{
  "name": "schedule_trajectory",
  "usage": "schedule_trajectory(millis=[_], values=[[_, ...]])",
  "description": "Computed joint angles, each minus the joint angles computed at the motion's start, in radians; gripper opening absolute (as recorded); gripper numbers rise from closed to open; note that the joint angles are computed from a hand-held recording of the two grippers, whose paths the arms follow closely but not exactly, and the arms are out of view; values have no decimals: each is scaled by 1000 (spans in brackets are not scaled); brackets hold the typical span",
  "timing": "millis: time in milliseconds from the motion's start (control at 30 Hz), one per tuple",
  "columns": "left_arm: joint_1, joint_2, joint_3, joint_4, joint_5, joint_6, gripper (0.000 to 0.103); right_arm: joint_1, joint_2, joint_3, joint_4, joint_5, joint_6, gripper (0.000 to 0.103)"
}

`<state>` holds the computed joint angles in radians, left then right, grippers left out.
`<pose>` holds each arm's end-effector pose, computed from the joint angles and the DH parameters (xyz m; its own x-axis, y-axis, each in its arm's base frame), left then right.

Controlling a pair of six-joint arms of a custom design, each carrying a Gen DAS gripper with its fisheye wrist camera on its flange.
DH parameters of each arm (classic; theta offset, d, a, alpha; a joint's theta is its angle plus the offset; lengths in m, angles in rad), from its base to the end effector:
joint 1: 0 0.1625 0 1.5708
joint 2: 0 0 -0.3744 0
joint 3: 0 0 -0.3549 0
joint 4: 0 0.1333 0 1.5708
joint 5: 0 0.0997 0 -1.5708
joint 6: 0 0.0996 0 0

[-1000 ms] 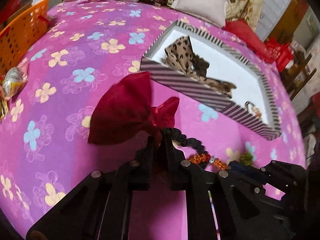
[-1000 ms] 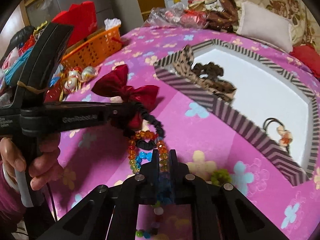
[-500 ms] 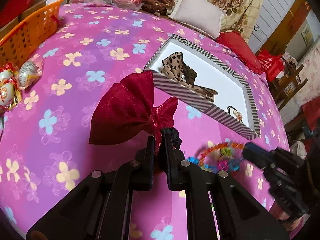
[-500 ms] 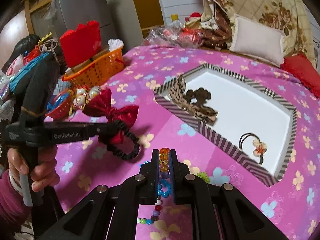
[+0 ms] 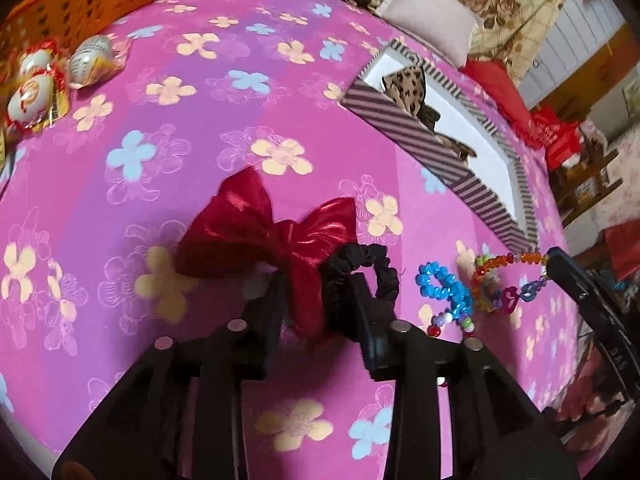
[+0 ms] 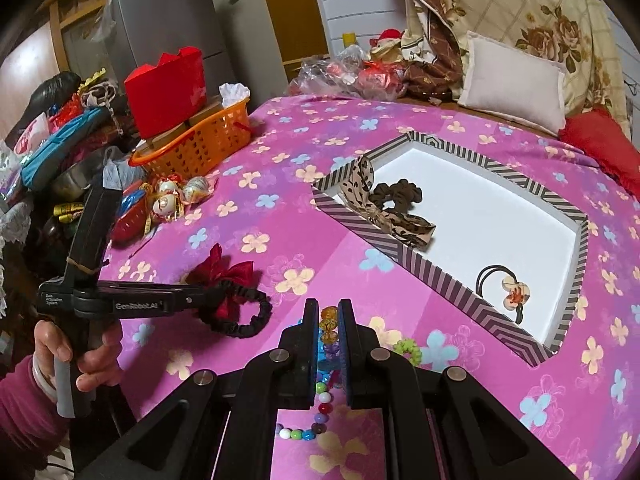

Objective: Organize jewelry
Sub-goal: 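Lift the red bow with the left tool while the right tool holds the beaded bracelet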

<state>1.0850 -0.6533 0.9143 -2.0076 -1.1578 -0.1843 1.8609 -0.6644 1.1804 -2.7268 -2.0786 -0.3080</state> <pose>-0.1990 -0.7479 0.2261 -0.9127 0.1998 -0.3564 0.2975 0.9229 -0.2444 0.2917 -0.6804 0.2080 -0.8075 -0.2060 0.5527 -0.4977 0.7410 -0.4509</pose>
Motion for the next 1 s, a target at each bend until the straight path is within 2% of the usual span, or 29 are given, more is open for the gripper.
schedule_trajectory(millis=[133,267,533,667,700,733,767,800,867,1000], values=[[6,-26,21,-28,-39,-6,48,4,-4,2,-4,4,0,8],[3,-40,28,-32,-41,-21,50,4,-5,0,-4,10,5,8],[17,31,-63,8,44,-189,51,5,-2,-4,10,20,5,8],[4,70,-102,-14,99,-204,50,4,-2,-3,17,23,10,8],[4,82,-119,-7,105,-207,47,4,-4,0,15,24,10,8],[2,92,-133,1,116,-205,31,3,-3,-1,14,26,9,8],[4,111,-169,36,112,-199,24,3,-5,0,13,27,8,8],[6,117,-183,43,104,-193,22,3,-7,1,12,30,8,8],[4,127,-208,61,109,-186,9,4,-10,4,7,33,8,8],[-8,119,-227,42,125,-148,5,5,-17,3,-3,41,10,8]])
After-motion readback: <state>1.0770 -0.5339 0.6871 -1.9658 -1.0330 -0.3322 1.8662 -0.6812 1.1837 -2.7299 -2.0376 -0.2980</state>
